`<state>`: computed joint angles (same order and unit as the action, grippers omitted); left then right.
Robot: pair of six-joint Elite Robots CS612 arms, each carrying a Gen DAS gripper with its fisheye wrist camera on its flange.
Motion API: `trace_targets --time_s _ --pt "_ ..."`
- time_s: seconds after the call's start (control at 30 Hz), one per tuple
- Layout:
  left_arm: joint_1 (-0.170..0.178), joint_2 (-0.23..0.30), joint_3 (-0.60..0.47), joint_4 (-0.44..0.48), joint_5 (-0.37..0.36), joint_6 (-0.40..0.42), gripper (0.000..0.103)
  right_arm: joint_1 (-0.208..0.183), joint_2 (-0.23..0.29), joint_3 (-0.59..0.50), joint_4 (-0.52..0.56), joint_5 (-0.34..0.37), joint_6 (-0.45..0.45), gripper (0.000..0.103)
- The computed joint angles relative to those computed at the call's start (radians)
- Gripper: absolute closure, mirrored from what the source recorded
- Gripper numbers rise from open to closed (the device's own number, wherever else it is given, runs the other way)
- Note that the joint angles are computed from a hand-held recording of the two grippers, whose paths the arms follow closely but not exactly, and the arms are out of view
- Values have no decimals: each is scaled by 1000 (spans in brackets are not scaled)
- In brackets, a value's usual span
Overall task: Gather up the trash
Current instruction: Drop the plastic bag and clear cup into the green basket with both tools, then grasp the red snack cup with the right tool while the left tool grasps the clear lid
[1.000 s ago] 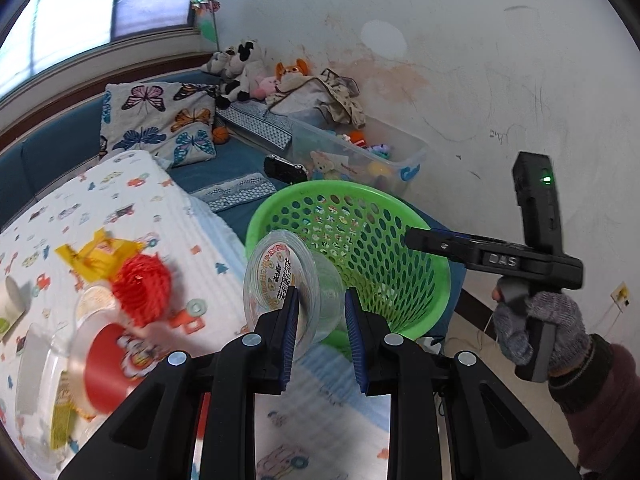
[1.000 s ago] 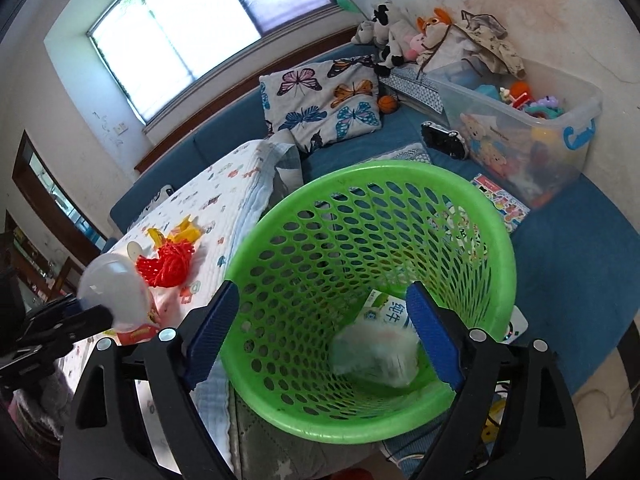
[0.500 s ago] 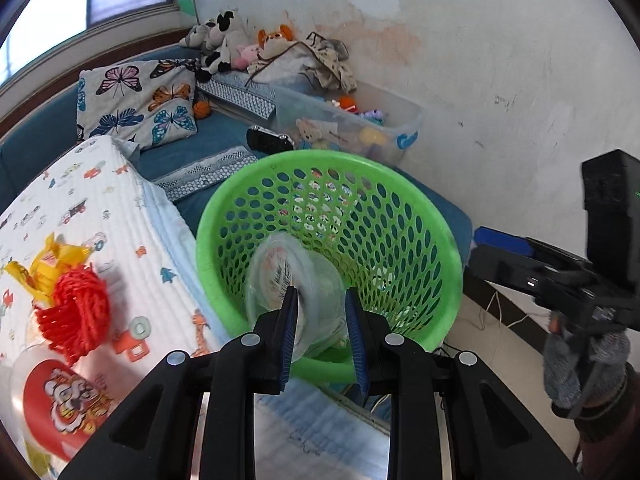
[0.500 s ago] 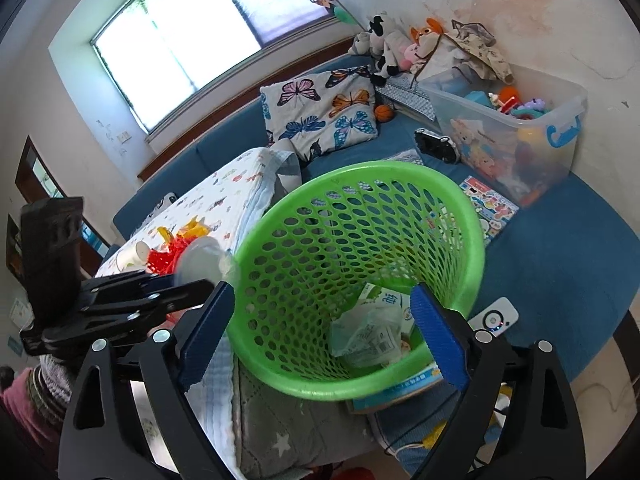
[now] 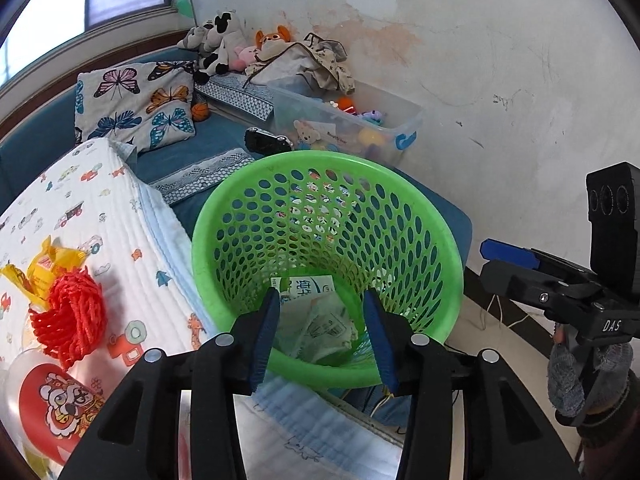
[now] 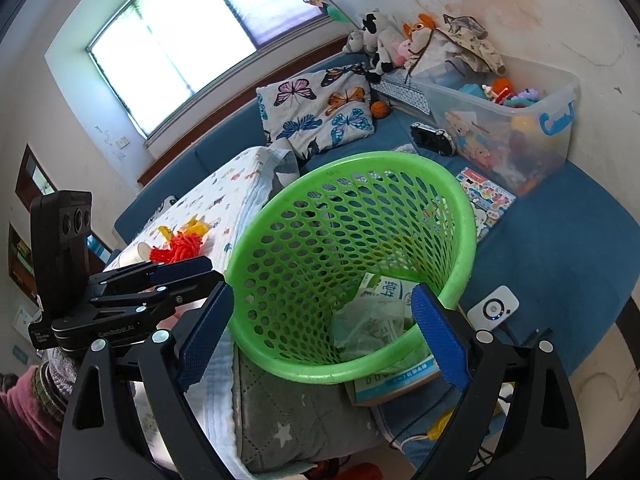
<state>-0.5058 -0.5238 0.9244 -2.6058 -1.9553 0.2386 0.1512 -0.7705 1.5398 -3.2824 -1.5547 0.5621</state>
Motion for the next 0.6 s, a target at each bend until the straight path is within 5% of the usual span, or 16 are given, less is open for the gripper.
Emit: trace_targets --time_s 0.6 --pt "44 -74 128 -133 -7 -62 59 21 20 -52 35 45 -56 13"
